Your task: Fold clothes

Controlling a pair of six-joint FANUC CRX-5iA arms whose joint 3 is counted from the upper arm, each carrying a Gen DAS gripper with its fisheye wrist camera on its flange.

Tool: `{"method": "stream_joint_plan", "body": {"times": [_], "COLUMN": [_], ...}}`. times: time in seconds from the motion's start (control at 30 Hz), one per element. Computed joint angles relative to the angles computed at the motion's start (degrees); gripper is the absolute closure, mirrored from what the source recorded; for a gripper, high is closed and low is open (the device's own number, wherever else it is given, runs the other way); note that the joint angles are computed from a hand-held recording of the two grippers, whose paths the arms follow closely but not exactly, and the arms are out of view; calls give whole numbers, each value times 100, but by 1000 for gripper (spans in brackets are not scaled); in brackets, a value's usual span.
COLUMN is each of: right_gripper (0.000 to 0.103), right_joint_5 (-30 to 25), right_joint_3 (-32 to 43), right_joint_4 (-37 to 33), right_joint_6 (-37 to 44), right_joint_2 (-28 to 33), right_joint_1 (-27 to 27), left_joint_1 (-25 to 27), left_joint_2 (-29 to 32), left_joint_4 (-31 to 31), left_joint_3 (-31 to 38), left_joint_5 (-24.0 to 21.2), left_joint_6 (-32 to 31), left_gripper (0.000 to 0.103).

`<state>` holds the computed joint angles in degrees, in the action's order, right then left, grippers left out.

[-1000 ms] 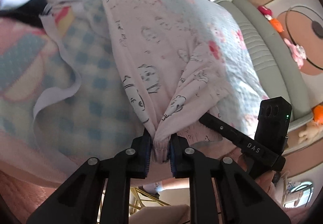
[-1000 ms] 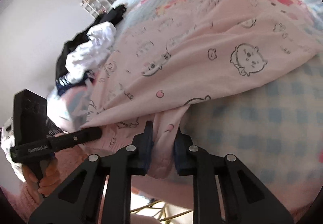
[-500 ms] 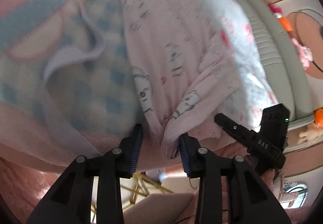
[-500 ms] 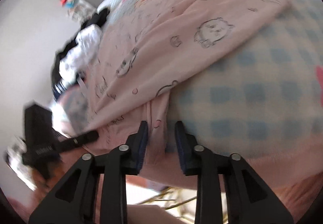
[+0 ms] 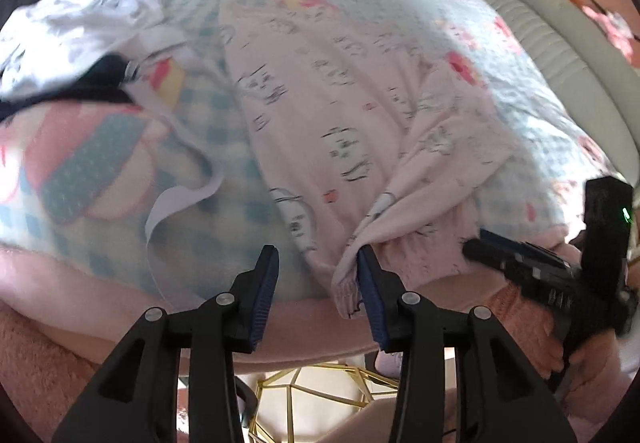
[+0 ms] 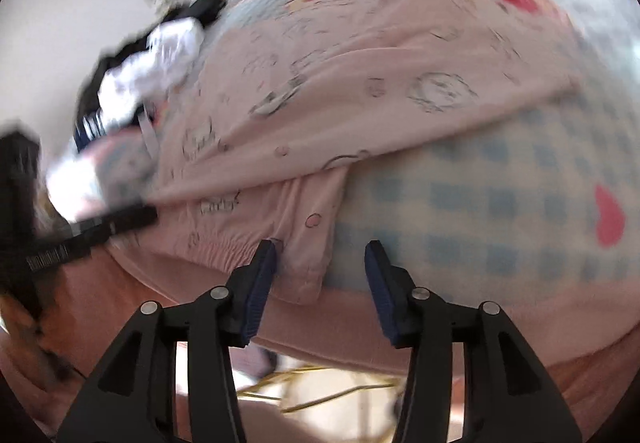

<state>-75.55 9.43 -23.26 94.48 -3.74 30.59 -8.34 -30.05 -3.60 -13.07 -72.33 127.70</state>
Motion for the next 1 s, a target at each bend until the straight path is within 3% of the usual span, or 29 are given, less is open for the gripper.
{"method": "stream_joint_plan", "body": {"times": [0.03,0.17,0.3,0.43,0.57,0.83,1.0], "right_gripper": [55,55,54,52,56,53,53], "right_joint_5": [-40,316,173,366,337,788,1288], "right_joint_3": [68,-128,47,-75,-281,55,213], "right_joint_4": [-183,467,-237,-351,437,-50,555], "right_joint_6": [-40,-96,-117,249,-63,-357,-735], "right_joint_2": [23,-90,-49,-169,-54,-64,160], "right_joint_1": [-164,95,-452,-400,17,-939,-1040], "left_joint_1": [-76,-368,-794,-970,-864,-1016,-1219], "left_joint_2": [0,326,1093,1655,1771,2005,2791], "left_joint_4": [-32,-58,-193,-330,-331,-263,-101], "left_joint_3": [40,297,848,1310,1357,1591,2338], "left_joint_5": [64,491,708,483,265,418,612], "left_joint_6": [-21,-152,-517,-602,-462,-750,-1261], "left_gripper": [61,61,61,62,62,62,61]}}
